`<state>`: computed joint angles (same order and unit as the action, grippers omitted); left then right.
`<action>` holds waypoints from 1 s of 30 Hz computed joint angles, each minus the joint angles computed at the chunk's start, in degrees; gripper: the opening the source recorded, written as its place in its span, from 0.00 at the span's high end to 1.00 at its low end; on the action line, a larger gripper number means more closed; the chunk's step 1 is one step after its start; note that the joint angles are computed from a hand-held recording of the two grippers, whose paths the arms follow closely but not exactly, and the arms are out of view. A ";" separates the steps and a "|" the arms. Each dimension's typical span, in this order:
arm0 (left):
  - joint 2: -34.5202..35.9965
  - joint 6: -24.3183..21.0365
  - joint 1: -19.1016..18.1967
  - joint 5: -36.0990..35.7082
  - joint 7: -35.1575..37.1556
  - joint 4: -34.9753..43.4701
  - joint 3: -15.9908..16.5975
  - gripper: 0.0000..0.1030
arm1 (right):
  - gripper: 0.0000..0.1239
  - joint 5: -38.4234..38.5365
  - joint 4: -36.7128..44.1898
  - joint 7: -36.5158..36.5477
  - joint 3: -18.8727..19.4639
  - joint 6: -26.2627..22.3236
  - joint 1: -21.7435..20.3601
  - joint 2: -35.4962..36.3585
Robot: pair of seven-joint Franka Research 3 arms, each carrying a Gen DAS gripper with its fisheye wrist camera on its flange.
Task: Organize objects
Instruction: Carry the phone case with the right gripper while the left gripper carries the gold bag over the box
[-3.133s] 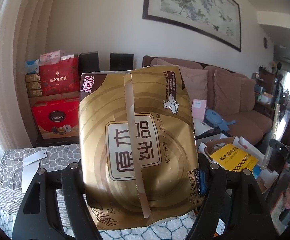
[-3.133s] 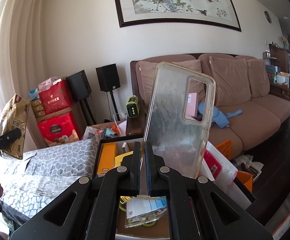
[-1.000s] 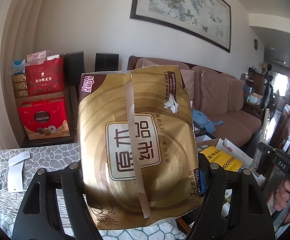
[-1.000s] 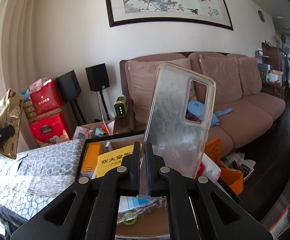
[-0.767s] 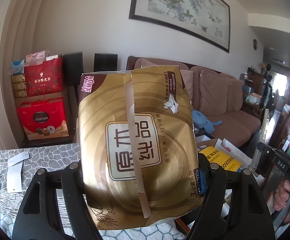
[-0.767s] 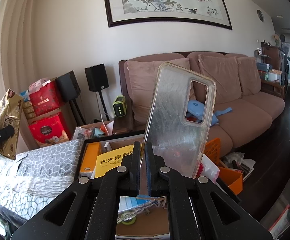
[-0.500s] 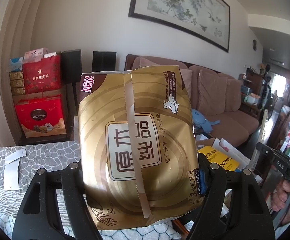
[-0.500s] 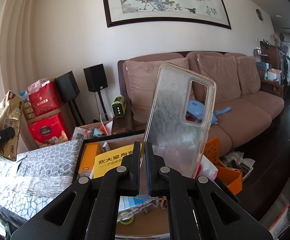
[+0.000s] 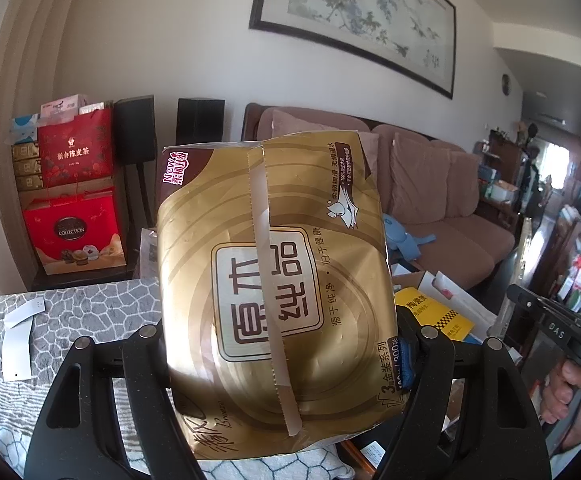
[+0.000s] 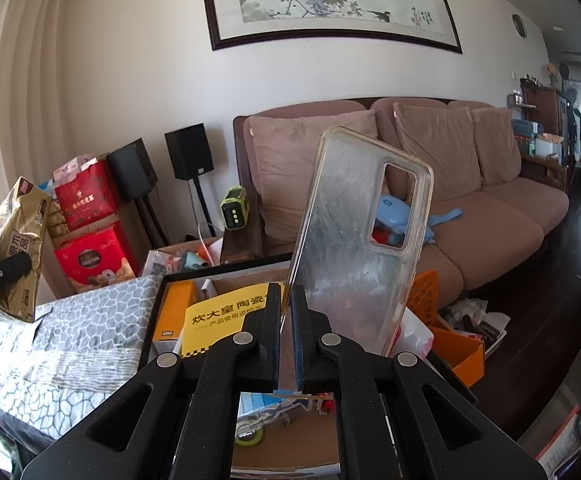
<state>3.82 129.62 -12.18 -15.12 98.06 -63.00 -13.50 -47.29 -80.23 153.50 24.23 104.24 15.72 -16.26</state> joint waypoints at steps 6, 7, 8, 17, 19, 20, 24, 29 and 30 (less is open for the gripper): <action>0.39 -1.48 -0.64 1.17 -0.42 0.72 -0.43 0.29 | 0.97 0.27 0.38 -0.21 -0.08 -0.43 0.17 0.25; 0.40 -1.63 -0.72 1.23 -0.36 0.74 -0.47 0.29 | 0.97 0.35 0.38 -0.26 -0.14 -0.38 0.23 0.26; 0.42 -1.83 -0.83 1.30 -0.34 0.78 -0.54 0.29 | 0.97 0.40 0.38 -0.31 -0.19 -0.39 0.27 0.26; 1.50 -4.07 -1.62 2.32 -0.41 2.64 -0.94 0.29 | 0.97 0.69 0.15 -0.31 -0.32 -0.55 0.27 0.10; 1.94 -4.75 -1.78 2.69 -0.76 3.36 -1.02 0.29 | 0.97 0.74 0.16 -0.33 -0.32 -0.60 0.26 0.11; 2.08 -4.96 -1.81 2.72 -0.88 3.57 -1.05 0.29 | 0.97 0.74 0.16 -0.33 -0.32 -0.60 0.26 0.11; 2.31 -5.15 -1.95 2.66 -0.73 3.83 -1.25 0.29 | 0.97 0.87 -0.11 -0.36 -0.40 -0.44 0.23 -0.08; 3.31 -6.08 -2.23 2.74 -0.55 5.41 -1.53 0.29 | 0.97 1.33 -0.64 -0.44 -0.45 -0.18 -0.01 -0.51; 3.33 -6.09 -2.30 2.77 -0.47 5.42 -1.59 0.29 | 0.97 1.39 -0.69 -0.43 -0.43 -0.14 -0.07 -0.54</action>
